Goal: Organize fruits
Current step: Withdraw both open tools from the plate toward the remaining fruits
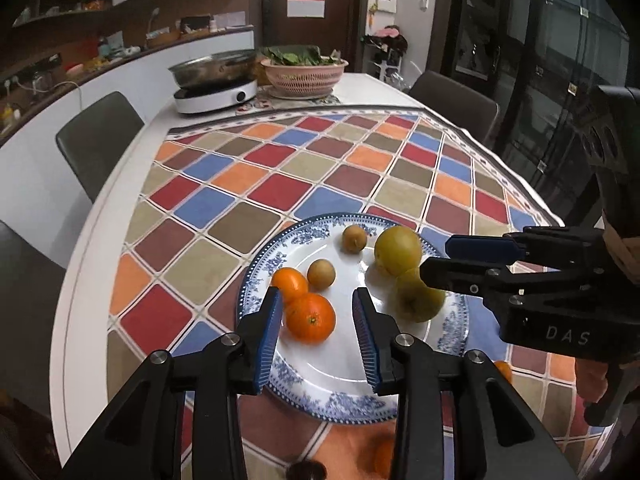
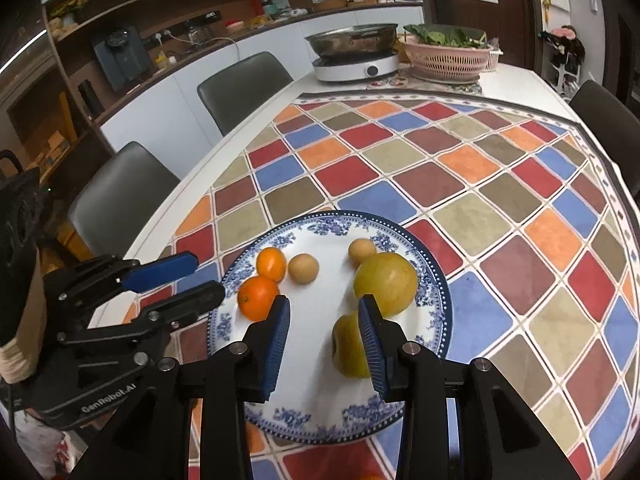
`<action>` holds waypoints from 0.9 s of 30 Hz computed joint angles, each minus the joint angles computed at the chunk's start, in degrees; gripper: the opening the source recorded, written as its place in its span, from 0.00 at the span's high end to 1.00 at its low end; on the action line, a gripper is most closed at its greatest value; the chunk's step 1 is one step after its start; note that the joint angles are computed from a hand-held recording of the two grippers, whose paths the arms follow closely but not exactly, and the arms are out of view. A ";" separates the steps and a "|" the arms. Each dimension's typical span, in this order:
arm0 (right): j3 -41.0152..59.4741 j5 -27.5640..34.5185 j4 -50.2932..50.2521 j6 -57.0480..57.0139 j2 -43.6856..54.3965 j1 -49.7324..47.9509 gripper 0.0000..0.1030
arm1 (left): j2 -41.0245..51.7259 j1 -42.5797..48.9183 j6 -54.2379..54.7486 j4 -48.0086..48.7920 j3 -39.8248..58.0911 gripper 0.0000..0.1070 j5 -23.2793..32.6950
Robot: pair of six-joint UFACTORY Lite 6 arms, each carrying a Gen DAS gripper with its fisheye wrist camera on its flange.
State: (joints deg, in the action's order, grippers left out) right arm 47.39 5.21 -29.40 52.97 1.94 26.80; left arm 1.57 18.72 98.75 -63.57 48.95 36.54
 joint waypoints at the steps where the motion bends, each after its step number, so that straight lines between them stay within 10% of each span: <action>1: -0.69 0.60 -4.82 4.96 -1.40 0.72 0.64 | -1.26 0.72 -0.01 0.02 -0.67 0.66 0.90; 27: -5.70 29.20 -28.20 40.38 -22.97 31.52 0.54 | -25.41 32.00 7.10 4.42 -8.09 0.44 31.07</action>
